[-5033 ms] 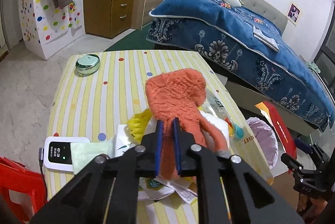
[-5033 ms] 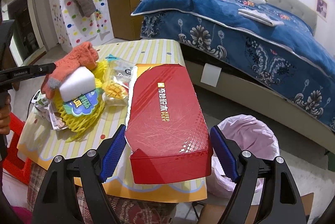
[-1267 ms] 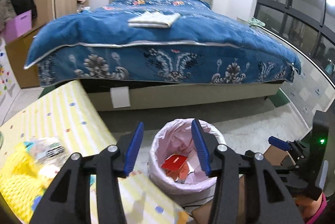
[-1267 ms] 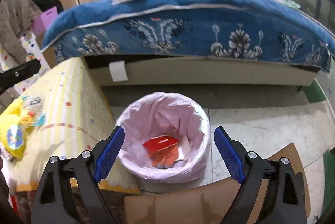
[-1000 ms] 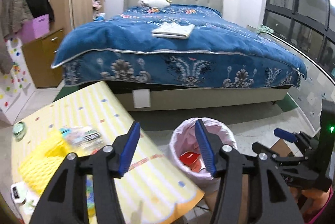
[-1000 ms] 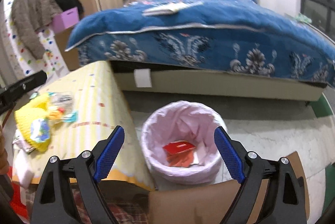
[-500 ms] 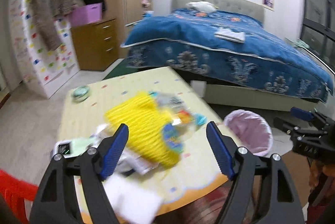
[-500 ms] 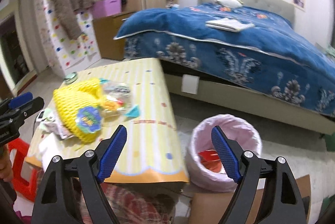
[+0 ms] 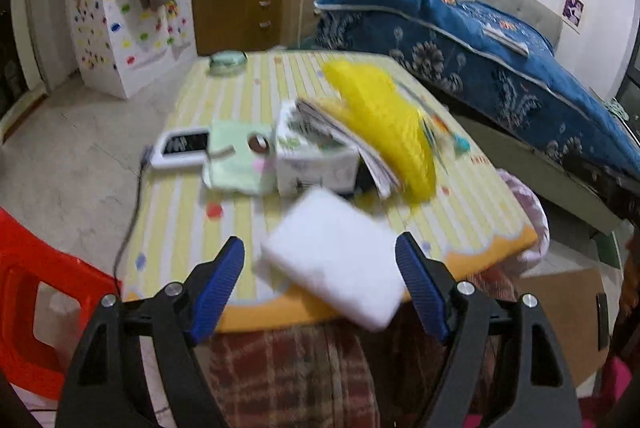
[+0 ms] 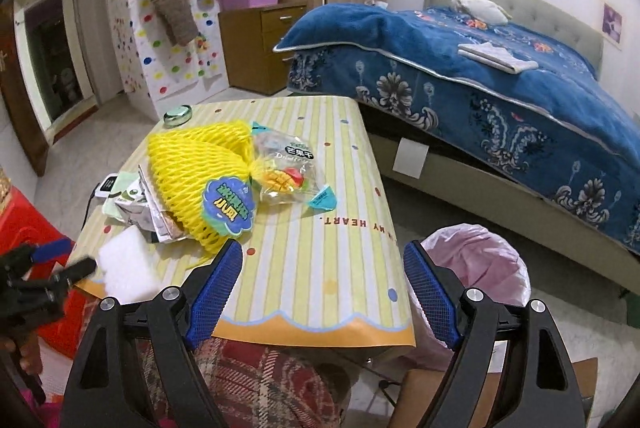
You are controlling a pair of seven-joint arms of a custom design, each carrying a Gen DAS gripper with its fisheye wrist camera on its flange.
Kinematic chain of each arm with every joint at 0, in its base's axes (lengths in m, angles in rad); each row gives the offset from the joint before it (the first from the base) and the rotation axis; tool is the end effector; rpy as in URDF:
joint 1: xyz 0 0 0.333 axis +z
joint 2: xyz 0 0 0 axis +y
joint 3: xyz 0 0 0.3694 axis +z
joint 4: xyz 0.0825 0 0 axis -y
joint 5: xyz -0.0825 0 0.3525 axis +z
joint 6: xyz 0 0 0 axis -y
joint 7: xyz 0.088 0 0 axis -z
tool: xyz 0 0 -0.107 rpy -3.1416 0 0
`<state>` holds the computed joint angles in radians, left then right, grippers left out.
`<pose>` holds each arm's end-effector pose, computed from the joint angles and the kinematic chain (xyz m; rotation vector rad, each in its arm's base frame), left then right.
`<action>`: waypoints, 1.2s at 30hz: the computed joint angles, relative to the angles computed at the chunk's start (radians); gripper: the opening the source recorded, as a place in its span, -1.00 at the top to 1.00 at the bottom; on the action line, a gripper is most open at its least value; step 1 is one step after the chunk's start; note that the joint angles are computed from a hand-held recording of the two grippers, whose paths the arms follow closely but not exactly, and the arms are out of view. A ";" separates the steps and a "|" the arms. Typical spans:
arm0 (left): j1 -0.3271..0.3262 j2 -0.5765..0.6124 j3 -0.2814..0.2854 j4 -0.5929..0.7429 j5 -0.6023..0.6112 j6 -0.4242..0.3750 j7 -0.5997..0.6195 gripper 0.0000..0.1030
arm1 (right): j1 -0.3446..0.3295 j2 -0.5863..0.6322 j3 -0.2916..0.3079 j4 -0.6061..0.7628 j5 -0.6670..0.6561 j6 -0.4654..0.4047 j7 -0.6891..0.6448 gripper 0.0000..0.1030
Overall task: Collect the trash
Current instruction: 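Move both tools back over the table toward the white sponge, then grasp the white sponge with the left tool and lift it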
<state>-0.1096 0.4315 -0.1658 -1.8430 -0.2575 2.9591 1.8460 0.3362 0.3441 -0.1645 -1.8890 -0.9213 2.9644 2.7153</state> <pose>0.6687 -0.1527 0.4421 -1.6123 2.1278 -0.8575 0.6293 0.1773 0.4588 -1.6615 1.8113 -0.7773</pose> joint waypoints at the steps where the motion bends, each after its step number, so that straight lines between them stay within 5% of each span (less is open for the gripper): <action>1: 0.018 0.000 -0.024 -0.005 -0.012 -0.014 0.020 -0.47 | 0.001 -0.001 0.000 -0.002 0.000 -0.001 0.001 -0.59; 8: 0.020 0.009 -0.044 -0.004 -0.033 -0.065 0.075 -0.47 | -0.004 -0.006 0.000 -0.013 0.004 0.003 0.003 -0.59; 16: -0.079 0.046 0.060 0.027 0.092 -0.110 -0.018 -0.46 | -0.006 -0.008 -0.003 -0.020 0.002 0.010 0.006 -0.59; 19: -0.100 0.052 0.082 0.027 0.137 -0.101 -0.049 -0.25 | -0.009 -0.009 0.000 -0.022 0.007 0.012 0.000 -0.59; 24: -0.064 0.039 0.045 0.007 0.133 -0.083 -0.026 0.03 | -0.009 -0.013 -0.003 -0.031 0.006 0.016 0.001 -0.59; 31: 0.021 -0.034 -0.032 -0.068 0.038 -0.084 0.086 0.04 | -0.012 -0.009 0.000 -0.033 0.013 0.022 -0.006 -0.59; 36: 0.055 -0.093 -0.056 -0.121 -0.038 -0.010 0.155 0.04 | -0.015 0.004 0.010 -0.031 0.042 0.034 -0.038 -0.60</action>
<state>-0.0549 0.3386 -0.2215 -1.9639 -0.2959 2.9492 2.0011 0.3214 0.3485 -0.1545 -1.9195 -0.8792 2.9981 2.6775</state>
